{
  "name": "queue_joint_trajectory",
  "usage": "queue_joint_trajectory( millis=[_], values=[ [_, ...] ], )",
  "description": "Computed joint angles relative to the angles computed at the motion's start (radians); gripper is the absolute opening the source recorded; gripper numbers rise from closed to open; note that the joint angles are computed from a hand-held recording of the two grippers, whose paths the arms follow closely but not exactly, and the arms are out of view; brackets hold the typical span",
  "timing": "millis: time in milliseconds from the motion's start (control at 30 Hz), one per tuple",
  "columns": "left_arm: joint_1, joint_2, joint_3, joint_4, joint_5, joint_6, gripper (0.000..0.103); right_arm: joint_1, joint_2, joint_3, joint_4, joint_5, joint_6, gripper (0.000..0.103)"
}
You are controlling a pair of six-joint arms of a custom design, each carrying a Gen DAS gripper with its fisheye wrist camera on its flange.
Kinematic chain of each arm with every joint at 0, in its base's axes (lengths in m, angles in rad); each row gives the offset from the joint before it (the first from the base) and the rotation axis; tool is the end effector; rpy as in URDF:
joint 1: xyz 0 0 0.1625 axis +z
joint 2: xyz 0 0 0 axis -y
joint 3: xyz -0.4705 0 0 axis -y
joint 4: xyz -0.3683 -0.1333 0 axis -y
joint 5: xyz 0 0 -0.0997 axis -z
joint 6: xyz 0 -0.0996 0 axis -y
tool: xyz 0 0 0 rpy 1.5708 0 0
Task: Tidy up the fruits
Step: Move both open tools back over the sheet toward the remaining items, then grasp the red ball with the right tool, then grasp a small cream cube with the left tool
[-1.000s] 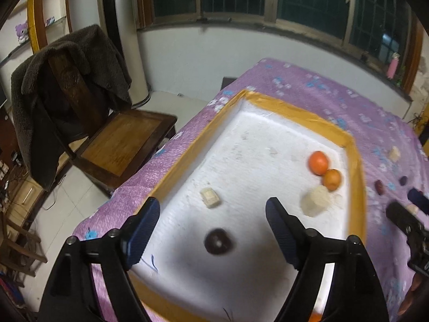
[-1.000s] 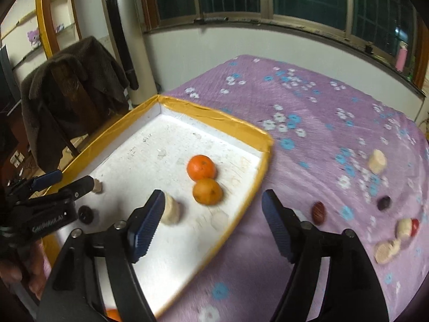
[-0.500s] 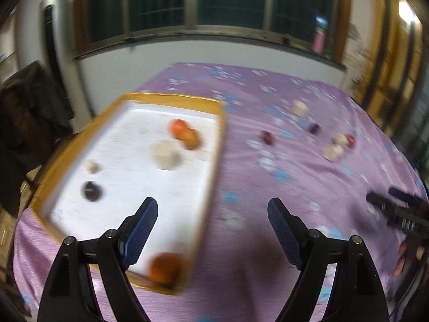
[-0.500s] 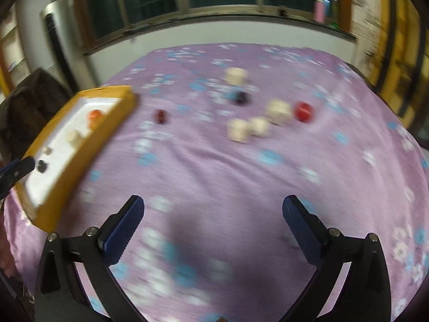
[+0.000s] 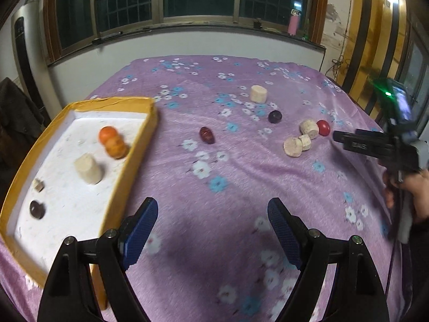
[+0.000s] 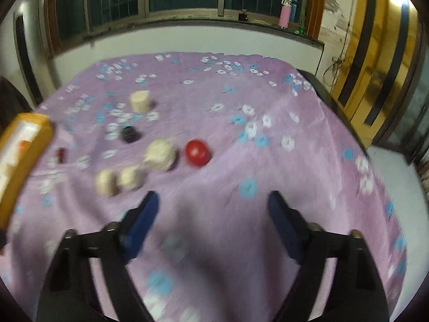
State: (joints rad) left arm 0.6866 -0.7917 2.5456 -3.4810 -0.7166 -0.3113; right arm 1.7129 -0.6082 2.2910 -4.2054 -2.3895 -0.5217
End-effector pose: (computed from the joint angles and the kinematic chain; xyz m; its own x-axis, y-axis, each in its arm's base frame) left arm -0.1558 -0.3971 0.0860 -0.7168 0.2209 -0.6614 0.5719 0.7289 -0.3763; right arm 0.1249 -0.4450 0.1071 -0.6184 0.1403 0.7732 -0.4503 0.7432 -0.4950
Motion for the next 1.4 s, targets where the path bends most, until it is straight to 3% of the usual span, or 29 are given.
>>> queue_joint_trajectory(
  millis=[167,333,400,433,467,667,900,1167,1233,1367,1400],
  values=[
    [0.03,0.035,-0.068,0.008,-0.031,0.059,0.084,-0.055,-0.03,-0.086,0.182,0.04,-0.02,0.067],
    [0.038,0.072,-0.123,0.012,-0.044,0.101,0.084,-0.076,-0.027,-0.127,0.242,0.087,-0.059,0.064],
    [0.036,0.095,-0.147,0.004,-0.047,0.12,0.084,-0.081,-0.029,-0.138,0.278,0.092,-0.056,0.041],
    [0.037,0.106,-0.16,0.0,-0.056,0.13,0.084,-0.086,-0.032,-0.138,0.293,0.113,-0.055,0.036],
    [0.037,0.115,-0.173,0.006,-0.064,0.136,0.084,-0.084,-0.032,-0.138,0.296,0.115,-0.05,0.03],
    [0.025,0.193,-0.258,0.016,-0.09,0.175,0.084,-0.077,-0.046,-0.075,0.205,0.129,-0.028,0.03],
    [0.045,0.249,-0.336,0.112,-0.022,0.14,0.067,-0.075,-0.078,0.074,0.013,0.238,0.023,0.03],
    [0.058,0.27,-0.386,0.172,0.01,0.107,0.055,-0.1,-0.101,0.122,-0.015,0.363,0.049,0.03],
    [0.06,0.27,-0.39,0.171,0.002,0.106,0.048,-0.105,-0.105,0.125,-0.009,0.379,0.05,0.03],
    [0.063,0.268,-0.384,0.143,-0.032,0.142,0.017,-0.11,-0.108,0.132,-0.009,0.395,0.054,0.03],
    [0.064,0.262,-0.381,0.152,-0.04,0.137,0.014,-0.111,-0.109,0.135,-0.012,0.399,0.055,0.03]
  ],
)
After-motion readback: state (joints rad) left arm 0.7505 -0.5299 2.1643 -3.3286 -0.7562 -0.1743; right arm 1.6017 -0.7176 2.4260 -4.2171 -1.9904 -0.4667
